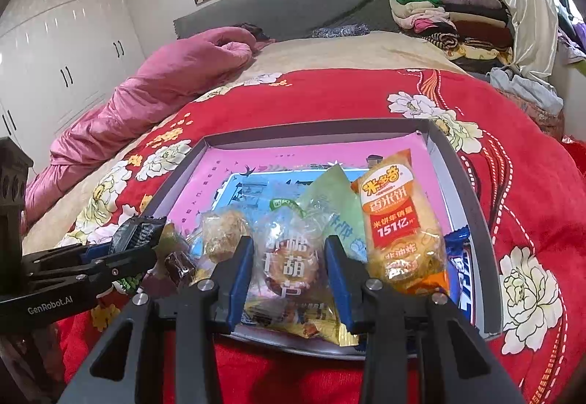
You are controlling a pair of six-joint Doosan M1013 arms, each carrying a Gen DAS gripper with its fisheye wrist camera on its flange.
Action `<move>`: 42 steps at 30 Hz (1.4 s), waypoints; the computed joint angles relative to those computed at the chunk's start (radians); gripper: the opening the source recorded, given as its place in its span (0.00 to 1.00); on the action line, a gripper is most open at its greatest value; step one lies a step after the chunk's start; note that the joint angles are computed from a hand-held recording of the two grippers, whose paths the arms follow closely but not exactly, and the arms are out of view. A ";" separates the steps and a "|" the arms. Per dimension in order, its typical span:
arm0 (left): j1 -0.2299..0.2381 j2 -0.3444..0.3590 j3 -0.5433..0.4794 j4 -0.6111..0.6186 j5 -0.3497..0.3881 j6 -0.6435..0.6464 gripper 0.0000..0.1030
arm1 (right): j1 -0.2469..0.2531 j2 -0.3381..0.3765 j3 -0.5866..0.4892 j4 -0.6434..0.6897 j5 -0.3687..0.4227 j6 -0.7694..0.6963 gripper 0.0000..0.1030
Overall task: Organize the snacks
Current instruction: 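Carry the black packet into the tray with the left tool while the right carries the candy bag, then open both tools to release the snacks into the tray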
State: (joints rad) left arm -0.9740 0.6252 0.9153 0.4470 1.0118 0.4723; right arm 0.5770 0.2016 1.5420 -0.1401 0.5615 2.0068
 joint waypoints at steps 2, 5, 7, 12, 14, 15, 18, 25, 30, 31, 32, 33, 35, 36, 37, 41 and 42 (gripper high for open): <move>-0.001 0.003 -0.006 -0.002 -0.001 0.010 0.36 | 0.003 0.000 0.000 -0.010 0.003 0.004 0.40; -0.004 0.008 -0.013 -0.001 0.001 0.024 0.36 | 0.008 0.002 -0.004 -0.020 0.010 0.004 0.40; -0.004 0.009 -0.016 0.000 0.004 0.028 0.36 | 0.012 0.004 -0.006 -0.025 0.015 0.000 0.40; -0.002 0.006 -0.011 -0.007 -0.005 0.023 0.36 | 0.020 0.006 -0.012 -0.043 0.023 0.008 0.40; -0.002 0.007 -0.011 -0.006 -0.005 0.024 0.36 | 0.020 0.006 -0.013 -0.035 0.023 -0.001 0.40; -0.001 0.006 -0.011 -0.007 -0.006 0.025 0.36 | 0.021 0.006 -0.013 -0.029 0.022 -0.007 0.40; -0.002 0.006 -0.011 -0.007 -0.006 0.026 0.36 | 0.021 0.006 -0.014 -0.008 0.024 -0.024 0.40; 0.001 0.004 -0.006 -0.015 -0.015 0.022 0.36 | 0.016 0.000 -0.008 0.058 0.023 -0.067 0.40; 0.002 0.002 -0.002 -0.019 -0.021 0.020 0.36 | 0.016 -0.010 0.001 0.075 0.021 -0.079 0.42; 0.002 0.003 -0.003 -0.018 -0.020 0.020 0.37 | 0.017 -0.012 0.003 0.076 0.022 -0.083 0.42; 0.003 0.003 -0.002 -0.020 -0.021 0.021 0.37 | 0.018 -0.013 0.003 0.072 0.022 -0.081 0.42; 0.003 0.002 -0.002 -0.022 -0.024 0.023 0.37 | 0.020 -0.016 0.005 0.072 0.021 -0.083 0.42; 0.003 0.002 -0.002 -0.023 -0.023 0.024 0.37 | 0.021 -0.020 0.009 0.069 0.020 -0.084 0.42; 0.003 0.002 -0.002 -0.023 -0.022 0.025 0.37 | 0.023 -0.023 0.011 0.062 0.020 -0.082 0.43; 0.003 0.002 -0.003 -0.023 -0.020 0.026 0.37 | 0.024 -0.024 0.012 0.058 0.020 -0.080 0.43; 0.003 0.003 -0.005 -0.026 -0.018 0.030 0.37 | 0.028 -0.029 0.016 0.033 0.021 -0.054 0.44; 0.003 0.003 -0.005 -0.026 -0.019 0.031 0.37 | 0.027 -0.030 0.015 0.028 0.022 -0.051 0.44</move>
